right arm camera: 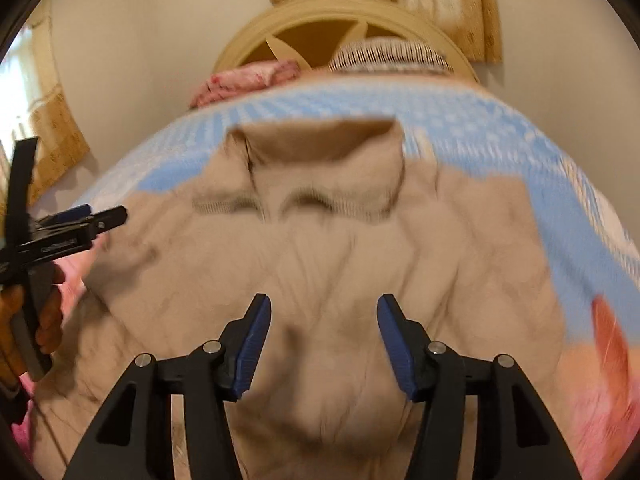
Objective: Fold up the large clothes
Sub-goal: 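Grasp the jacket hem with both tools and lift it toward the collar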
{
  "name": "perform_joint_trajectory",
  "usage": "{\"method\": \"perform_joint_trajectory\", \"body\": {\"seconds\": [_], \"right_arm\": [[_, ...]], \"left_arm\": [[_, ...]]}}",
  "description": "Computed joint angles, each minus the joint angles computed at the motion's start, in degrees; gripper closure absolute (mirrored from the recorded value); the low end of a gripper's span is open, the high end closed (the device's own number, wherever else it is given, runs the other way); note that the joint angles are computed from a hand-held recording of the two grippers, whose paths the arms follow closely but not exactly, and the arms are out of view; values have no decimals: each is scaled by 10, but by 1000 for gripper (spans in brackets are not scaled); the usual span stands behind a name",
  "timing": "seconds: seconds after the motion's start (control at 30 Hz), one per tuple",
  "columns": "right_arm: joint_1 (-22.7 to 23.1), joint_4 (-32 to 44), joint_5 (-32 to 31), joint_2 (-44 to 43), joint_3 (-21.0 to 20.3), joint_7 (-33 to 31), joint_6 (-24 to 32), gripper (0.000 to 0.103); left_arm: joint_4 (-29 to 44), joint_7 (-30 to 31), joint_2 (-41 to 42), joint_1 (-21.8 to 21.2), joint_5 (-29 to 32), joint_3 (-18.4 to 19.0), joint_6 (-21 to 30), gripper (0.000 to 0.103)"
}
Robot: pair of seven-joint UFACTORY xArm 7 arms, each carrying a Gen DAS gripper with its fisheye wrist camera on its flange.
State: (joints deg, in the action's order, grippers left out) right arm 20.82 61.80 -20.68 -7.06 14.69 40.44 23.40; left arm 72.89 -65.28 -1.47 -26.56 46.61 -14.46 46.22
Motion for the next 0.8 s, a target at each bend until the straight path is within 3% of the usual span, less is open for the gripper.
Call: {"method": "perform_joint_trajectory", "body": {"seconds": [0.07,0.17,0.2,0.43,0.53,0.63,0.67,0.7,0.73,0.77,0.8], "right_arm": [[-2,63,-6,44,-6,-25,40,45],[8,170,-29,124,-26,-63,110,45],[11,205,-21,151,-34,-83,130,45],[5,404,90,309,-75,-184,169,45],[14,498,111,376,-84,-222,210,45],[17,584,139,437,-88,-253,252,45],[21,592,140,443,-94,-254,253,48],[22,601,144,449,-96,-262,256,67],[24,606,146,451,-98,-269,256,86],[28,596,143,443,-102,-274,246,89],[32,586,138,435,-104,-282,242,97]], "left_arm": [[74,27,60,-6,8,3,39,0],[169,68,141,-22,-8,25,56,0],[215,94,178,-33,-35,44,64,0],[345,139,293,-35,-115,74,59,0],[382,165,322,-50,-131,91,63,7],[427,203,357,-62,-155,103,78,25],[429,212,359,-65,-163,108,78,37],[430,224,362,-65,-173,110,71,61],[417,232,353,-64,-184,111,60,75],[409,241,348,-63,-197,112,50,92],[396,237,337,-70,-197,119,37,93]]}}
